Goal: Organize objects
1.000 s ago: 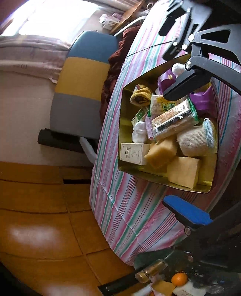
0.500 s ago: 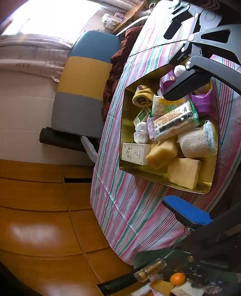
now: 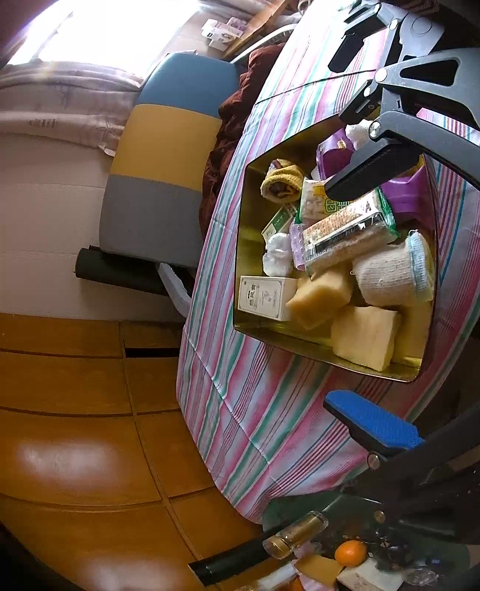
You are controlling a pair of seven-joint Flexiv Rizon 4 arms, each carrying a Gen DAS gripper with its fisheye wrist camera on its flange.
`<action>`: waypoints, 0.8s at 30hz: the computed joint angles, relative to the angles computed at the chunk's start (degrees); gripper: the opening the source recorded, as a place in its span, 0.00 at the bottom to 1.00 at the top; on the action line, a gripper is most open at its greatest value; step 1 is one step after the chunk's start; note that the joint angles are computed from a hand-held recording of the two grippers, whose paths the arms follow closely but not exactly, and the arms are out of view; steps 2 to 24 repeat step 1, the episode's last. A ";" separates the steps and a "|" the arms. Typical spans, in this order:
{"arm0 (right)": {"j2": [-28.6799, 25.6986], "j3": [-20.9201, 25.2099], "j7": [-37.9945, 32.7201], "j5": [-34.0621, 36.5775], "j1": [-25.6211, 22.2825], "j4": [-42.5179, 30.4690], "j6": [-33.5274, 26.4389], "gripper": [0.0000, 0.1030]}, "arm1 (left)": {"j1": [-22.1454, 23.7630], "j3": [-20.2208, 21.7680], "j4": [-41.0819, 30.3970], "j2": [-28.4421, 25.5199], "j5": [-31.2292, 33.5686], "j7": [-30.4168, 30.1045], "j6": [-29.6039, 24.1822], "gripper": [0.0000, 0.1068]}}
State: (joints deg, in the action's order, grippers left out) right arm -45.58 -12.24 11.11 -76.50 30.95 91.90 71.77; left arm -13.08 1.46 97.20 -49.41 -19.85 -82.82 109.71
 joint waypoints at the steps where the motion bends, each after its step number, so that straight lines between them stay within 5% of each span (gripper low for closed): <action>1: -0.03 0.00 0.02 -0.03 0.00 -0.04 0.01 0.75 | 0.01 0.00 -0.10 -0.04 0.00 0.00 -0.09 0.96; 24: -0.03 0.00 0.02 -0.03 0.00 -0.04 0.01 0.75 | 0.01 0.00 -0.10 -0.04 0.00 0.00 -0.09 0.96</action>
